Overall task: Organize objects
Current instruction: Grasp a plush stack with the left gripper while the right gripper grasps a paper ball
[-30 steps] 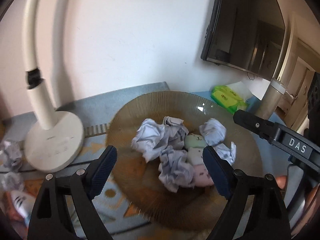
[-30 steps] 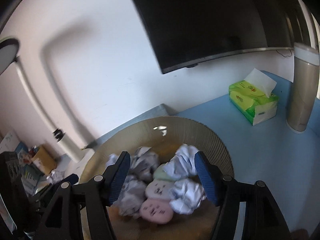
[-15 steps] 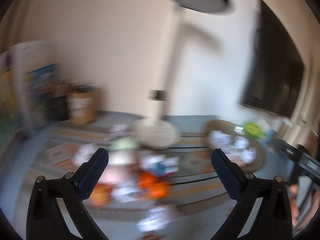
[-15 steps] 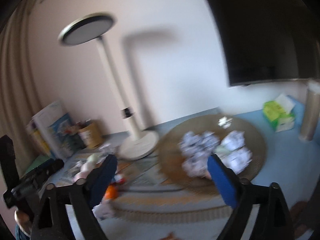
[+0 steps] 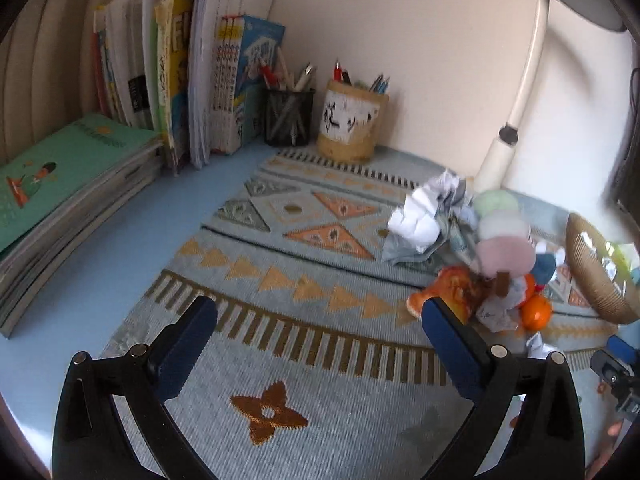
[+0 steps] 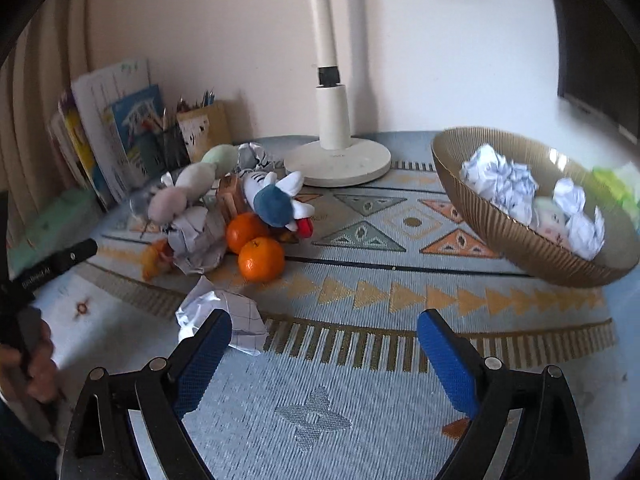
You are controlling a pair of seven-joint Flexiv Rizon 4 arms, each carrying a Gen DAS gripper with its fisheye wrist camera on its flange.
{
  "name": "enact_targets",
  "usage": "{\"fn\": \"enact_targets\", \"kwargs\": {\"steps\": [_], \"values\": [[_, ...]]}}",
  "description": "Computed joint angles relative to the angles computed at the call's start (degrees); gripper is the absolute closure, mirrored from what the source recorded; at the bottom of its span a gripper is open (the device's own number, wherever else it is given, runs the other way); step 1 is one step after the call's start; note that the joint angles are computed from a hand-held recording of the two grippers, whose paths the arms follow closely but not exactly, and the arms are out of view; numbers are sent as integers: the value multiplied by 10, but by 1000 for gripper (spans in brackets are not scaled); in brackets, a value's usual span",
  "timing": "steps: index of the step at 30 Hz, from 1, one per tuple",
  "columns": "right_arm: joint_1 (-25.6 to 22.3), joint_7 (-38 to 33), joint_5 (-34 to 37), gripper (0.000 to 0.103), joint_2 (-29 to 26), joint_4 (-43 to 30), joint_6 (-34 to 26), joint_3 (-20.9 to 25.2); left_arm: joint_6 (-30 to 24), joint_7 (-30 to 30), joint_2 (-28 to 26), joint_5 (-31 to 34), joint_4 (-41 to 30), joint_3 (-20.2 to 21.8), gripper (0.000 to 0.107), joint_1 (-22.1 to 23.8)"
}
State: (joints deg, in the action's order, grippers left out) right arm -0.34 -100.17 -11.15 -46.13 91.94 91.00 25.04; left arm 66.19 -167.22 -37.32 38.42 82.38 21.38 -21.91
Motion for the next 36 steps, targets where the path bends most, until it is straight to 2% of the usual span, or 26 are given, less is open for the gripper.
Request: {"fn": "enact_targets", "kwargs": {"steps": [1, 4, 11, 14, 15, 16, 17, 18, 19, 21, 22, 25, 26, 27, 29, 31, 32, 33, 35, 36], "values": [[5, -3, -4, 10, 3, 3, 1, -6, 8, 16, -1, -2, 0, -9, 5, 7], [41, 0, -14, 10, 15, 26, 34, -55, -1, 19, -4, 16, -8, 4, 5, -12], [40, 17, -42, 10, 15, 34, 48, -58, -32, 56, -8, 23, -26, -12, 4, -13], [16, 25, -62, 10, 8, 22, 9, -23, -12, 76, -6, 17, -23, -25, 5, 0], [0, -3, -37, 10, 3, 8, -23, 11, -3, 86, -5, 9, -23, -32, 5, 7], [-25, -12, -42, 10, -7, -1, -46, 52, 25, 100, -3, -10, -20, -47, 5, 26], [-37, -46, -10, 10, -13, -16, -74, 84, 48, 110, -3, -26, -20, -55, 5, 38], [-42, -46, -15, 10, -17, -20, -84, 97, 67, 127, -4, -42, -28, -63, 5, 47], [-34, -28, -33, 10, -17, -19, -85, 91, 57, 143, -9, -48, -49, -57, 5, 41], [7, -32, -20, 10, -7, -22, -82, 49, 1, 197, -29, -56, -108, -46, 5, 25], [19, -34, -16, 10, -6, -24, -80, 39, -16, 245, -43, -69, -139, -62, 5, 35], [34, -42, 2, 10, -14, -46, -104, 31, -15, 383, -89, -166, -195, -153, 5, 101], [27, -49, 14, 10, -21, -59, -126, 44, -24, 419, -105, -205, -211, -185, 9, 122], [18, -56, 27, 10, -27, -73, -148, 58, -43, 452, -122, -235, -231, -206, 18, 134], [22, -61, 42, 10, -30, -88, -168, 55, -77, 481, -145, -255, -268, -201, 21, 130], [23, -73, 58, 10, -32, -96, -175, 56, -87, 512, -159, -285, -281, -210, 21, 136], [24, -80, 65, 13, -32, -99, -180, 56, -86, 518, -161, -299, -279, -212, 28, 138], [31, -85, 69, 21, -30, -98, -181, 49, -86, 520, -162, -312, -277, -211, 34, 138], [59, -79, 68, 35, -21, -91, -176, 12, -72, 519, -162, -338, -262, -209, 36, 142], [70, -80, 69, 40, -18, -88, -176, 0, -58, 519, -160, -351, -250, -211, 43, 144]]}}
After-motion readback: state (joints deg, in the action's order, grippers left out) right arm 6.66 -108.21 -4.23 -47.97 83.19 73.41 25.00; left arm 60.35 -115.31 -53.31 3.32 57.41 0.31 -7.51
